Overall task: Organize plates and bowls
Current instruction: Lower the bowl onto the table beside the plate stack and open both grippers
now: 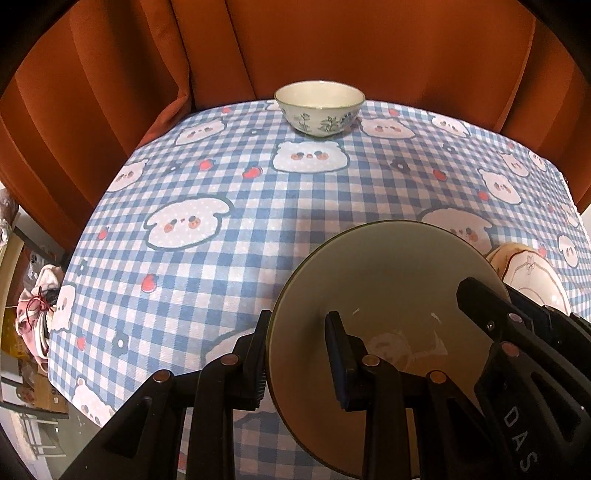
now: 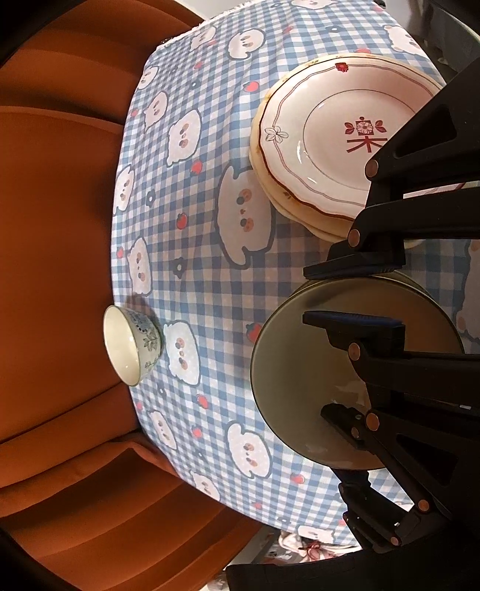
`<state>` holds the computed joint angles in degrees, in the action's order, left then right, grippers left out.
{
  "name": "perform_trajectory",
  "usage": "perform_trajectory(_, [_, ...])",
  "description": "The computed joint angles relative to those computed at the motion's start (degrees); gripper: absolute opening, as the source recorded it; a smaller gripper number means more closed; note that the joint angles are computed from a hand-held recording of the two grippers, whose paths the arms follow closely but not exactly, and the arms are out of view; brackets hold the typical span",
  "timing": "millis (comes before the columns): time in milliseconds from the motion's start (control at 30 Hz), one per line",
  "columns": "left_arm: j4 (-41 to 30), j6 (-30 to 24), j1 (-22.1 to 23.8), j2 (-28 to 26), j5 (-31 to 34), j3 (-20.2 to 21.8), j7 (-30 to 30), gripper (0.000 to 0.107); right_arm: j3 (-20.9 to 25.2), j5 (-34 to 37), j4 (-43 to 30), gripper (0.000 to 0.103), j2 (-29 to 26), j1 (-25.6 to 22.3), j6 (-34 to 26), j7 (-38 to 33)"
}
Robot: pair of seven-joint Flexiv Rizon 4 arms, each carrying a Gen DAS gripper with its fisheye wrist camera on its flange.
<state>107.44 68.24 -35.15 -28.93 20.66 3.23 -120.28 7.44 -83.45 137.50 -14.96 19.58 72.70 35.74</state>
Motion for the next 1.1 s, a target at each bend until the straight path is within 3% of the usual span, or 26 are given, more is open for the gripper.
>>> perform_trajectory(500, [0.47, 1.57, 0.09, -0.39, 0.38, -0.34, -0.39, 0.027, 0.16, -0.63, 0.35, 0.021, -0.54, -0.07, -1.22, 0.31])
perform_trajectory(667, [2.27, 4.68, 1.26, 0.13, -1.59, -1.25, 2.09, 0.035, 0.29, 0.38, 0.33, 0.036, -0.33, 0.36, -0.87, 0.38])
perform_trajectory(733, [3.55, 6.47, 2.65, 0.53, -3.38, -2.55, 4.25, 0.038, 0.79, 1.99, 0.46, 0.055, 0.33, 1.18, -2.74, -0.16])
perform_trajectory(800, [4.32, 7.55, 2.87, 0.94, -4.42, -2.63, 5.77, 0.044, 1.10, 3.29, 0.64, 0.064, 1.07, 1.97, -4.51, 0.12])
perform_trajectory(867, [5.08, 8.73, 3.07, 1.45, -5.31, -2.58, 7.12, 0.056, 1.47, 5.01, 0.54, 0.064, 1.49, 2.64, -5.59, -0.57])
perform_trajectory(1100, [8.33, 12.28, 6.15, 3.83, -10.01, -4.50, 14.28, 0.068, 2.66, 11.01, -0.70, 0.073, 3.06, 5.64, -10.08, -2.35])
